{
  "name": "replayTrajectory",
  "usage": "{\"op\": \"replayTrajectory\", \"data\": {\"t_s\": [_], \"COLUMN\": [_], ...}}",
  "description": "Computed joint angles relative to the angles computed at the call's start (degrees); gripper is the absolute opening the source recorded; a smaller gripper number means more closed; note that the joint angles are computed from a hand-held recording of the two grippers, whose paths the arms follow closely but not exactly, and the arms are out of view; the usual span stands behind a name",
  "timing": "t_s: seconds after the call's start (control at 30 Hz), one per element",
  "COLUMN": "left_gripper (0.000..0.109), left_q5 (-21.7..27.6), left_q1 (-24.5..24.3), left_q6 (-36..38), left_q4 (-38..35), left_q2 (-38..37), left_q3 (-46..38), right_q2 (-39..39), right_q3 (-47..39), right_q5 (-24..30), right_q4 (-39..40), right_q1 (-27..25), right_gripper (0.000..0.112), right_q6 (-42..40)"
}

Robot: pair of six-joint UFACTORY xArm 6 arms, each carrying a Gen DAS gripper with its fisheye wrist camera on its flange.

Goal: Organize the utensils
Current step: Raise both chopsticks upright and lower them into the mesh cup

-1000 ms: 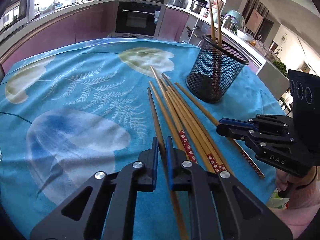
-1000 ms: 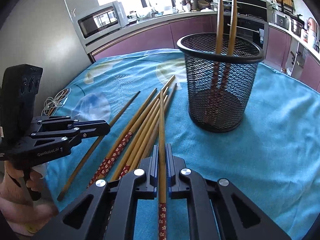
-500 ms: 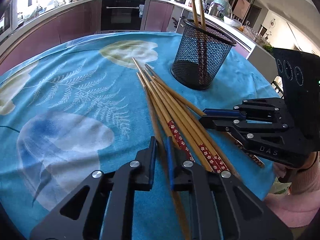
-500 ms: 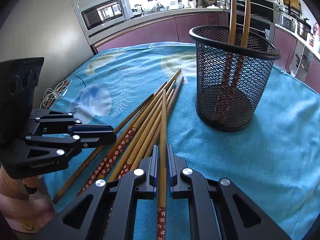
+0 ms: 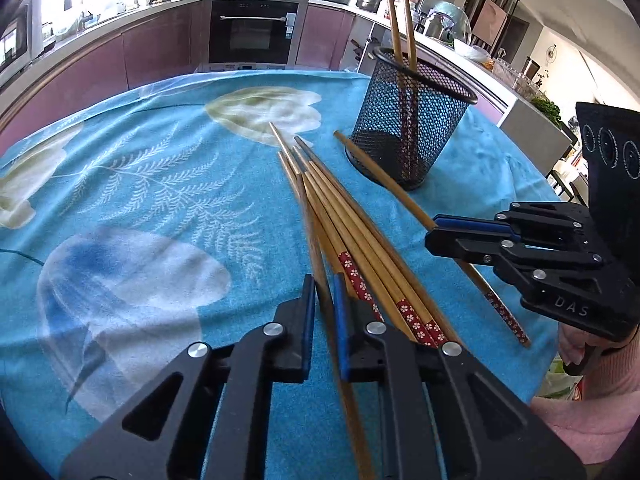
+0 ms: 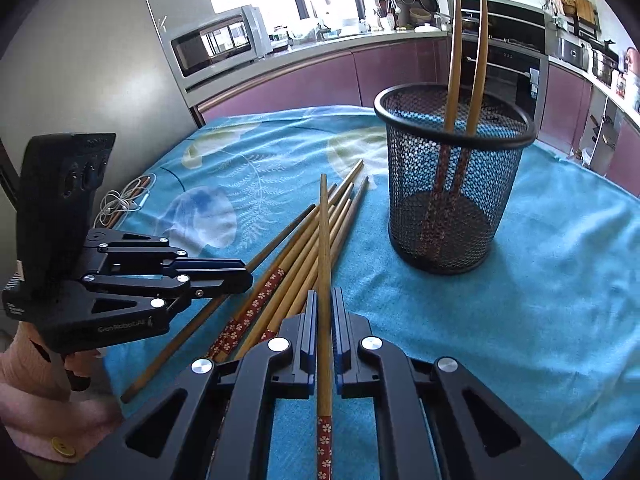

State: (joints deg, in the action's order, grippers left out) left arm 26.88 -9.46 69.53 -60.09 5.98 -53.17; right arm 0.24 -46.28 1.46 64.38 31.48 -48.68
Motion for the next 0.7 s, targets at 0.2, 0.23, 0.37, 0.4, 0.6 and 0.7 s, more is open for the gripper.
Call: {"op": "replayTrajectory", "data": {"t_s": [0.2,0.23,0.37,0.4,0.6,0.7], "left_gripper": [0.009,0.009,0.008,0.007,0.007,0.007], "left_q5": [3.8,4.4,8.8,10.2,14.3,15.7], "left_q1": [1.9,2.2,4.2,4.8,6.7,7.4], "left_q6": [2.5,2.9,5.3,5.8,6.7,7.2], "left_q4": [-2.8,-3.3,-6.3,-6.9,-9.3,-10.5], "left_q2": [-3.4,-4.1,-7.1,-7.6,-9.9,-10.9], "left_q3": [0.5,0.6,0.8,0.7,0.2,0.0], "right_q2": [-3.4,-4.1,-6.4,-7.0,-9.0,-9.7], "right_q3": [0.2,0.1,-0.3,-0.4,-2.0,-2.8], "right_q5": [-1.3,-1.4,-2.2,-2.4,-2.4,-2.3], "right_q4": [11.3,13.5,21.6,23.8,35.3,40.4], "right_q1": [0.6,0.6,0.5,0.4,-0.8,-1.7], "right_gripper": [0.006,0.006,0.006,0.006,0.006,0.006], "right_q6": [-10.8,-12.9,-20.8,-22.9,-34.4,-39.7]}}
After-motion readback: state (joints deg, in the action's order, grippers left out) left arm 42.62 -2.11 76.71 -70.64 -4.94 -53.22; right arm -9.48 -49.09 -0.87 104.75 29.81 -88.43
